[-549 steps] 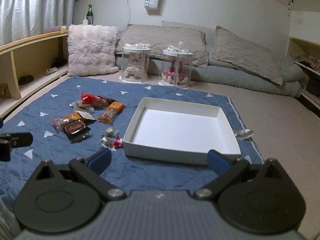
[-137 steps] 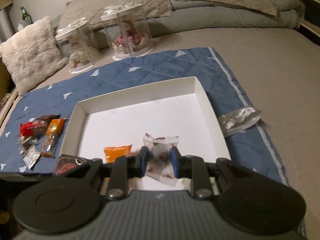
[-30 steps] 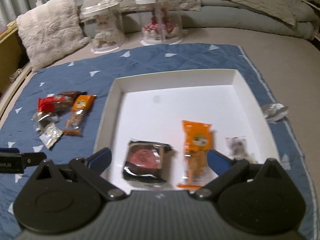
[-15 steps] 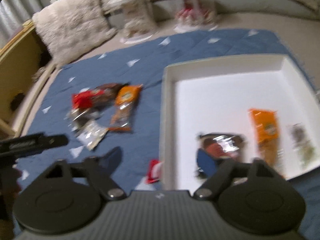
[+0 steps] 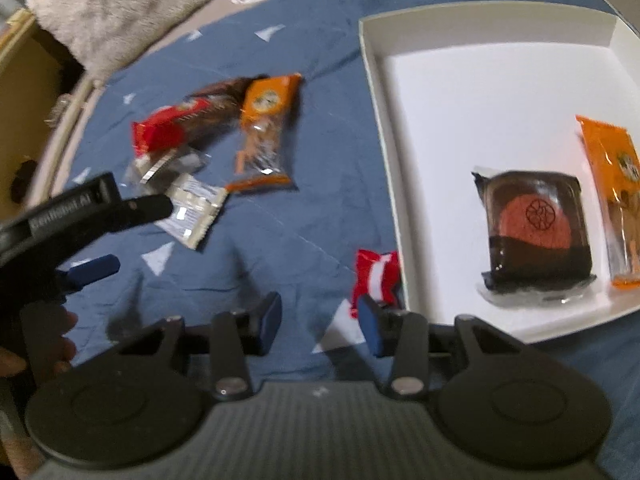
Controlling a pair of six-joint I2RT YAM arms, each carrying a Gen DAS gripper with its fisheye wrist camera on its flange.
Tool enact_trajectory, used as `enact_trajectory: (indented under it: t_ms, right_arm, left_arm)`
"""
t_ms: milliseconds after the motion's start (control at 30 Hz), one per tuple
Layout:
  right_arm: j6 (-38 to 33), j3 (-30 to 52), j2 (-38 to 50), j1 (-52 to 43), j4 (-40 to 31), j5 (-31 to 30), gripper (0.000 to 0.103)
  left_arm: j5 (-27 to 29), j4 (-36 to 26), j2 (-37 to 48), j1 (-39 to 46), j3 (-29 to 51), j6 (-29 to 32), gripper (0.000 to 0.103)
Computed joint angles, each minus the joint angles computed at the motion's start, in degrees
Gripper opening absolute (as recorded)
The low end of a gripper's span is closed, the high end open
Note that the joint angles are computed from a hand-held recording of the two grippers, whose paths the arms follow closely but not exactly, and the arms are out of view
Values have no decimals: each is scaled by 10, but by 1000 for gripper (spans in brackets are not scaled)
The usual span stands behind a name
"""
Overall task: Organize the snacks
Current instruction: 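Close the right tool on the small red-and-white candy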
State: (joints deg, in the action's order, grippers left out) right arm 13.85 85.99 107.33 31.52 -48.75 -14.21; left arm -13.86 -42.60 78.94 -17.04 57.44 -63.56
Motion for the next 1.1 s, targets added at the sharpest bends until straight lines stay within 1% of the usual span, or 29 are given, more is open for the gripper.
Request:
enact_trajectory:
  t_ms: [67, 133, 200, 267, 300, 367, 433, 500, 600, 667, 767, 933, 1100]
  right_arm:
    - [5, -4, 1, 0, 4, 3, 45]
    - [7, -8, 0, 4, 10, 17, 41]
    - [14, -14, -1, 8, 16, 33, 32]
    - [22, -13, 3, 9, 19, 43, 26]
    - [20, -14, 2, 9, 21, 43, 26]
    - [17, -18, 1, 7, 25, 44, 26]
    - [18, -21, 1, 10, 32, 49, 23]
    - [17, -27, -1, 11, 38, 56, 17]
    - [8, -32, -2, 10, 42, 60, 14]
    - [3, -35, 0, 12, 50, 63, 12]
    - [-6, -49, -4, 13, 70, 73, 1]
    - [-16, -50, -2, -2, 76, 35, 0]
    - [-13, -45, -5, -14, 75, 10, 0]
  left_arm:
    - [4, 13, 14, 6, 0, -18, 93]
    - [-1, 22, 32, 7, 4, -35, 92]
    - [-14, 25, 53, 3, 13, -48, 92]
    - [-35, 26, 75, -4, 24, -59, 92]
    - [-44, 24, 86, -6, 31, -62, 92]
    - [-67, 15, 111, -11, 49, -63, 92]
    - [-97, -4, 141, -16, 73, -59, 92]
    - [-123, -28, 167, -20, 97, -54, 93]
    - [-144, -49, 197, -21, 119, -41, 93]
    - [-148, -60, 209, -21, 129, -24, 93]
    - [-143, -66, 207, -21, 130, 4, 93]
    - [-116, -75, 178, -7, 110, 35, 93]
    - [-122, -117, 152, -2, 94, 36, 94]
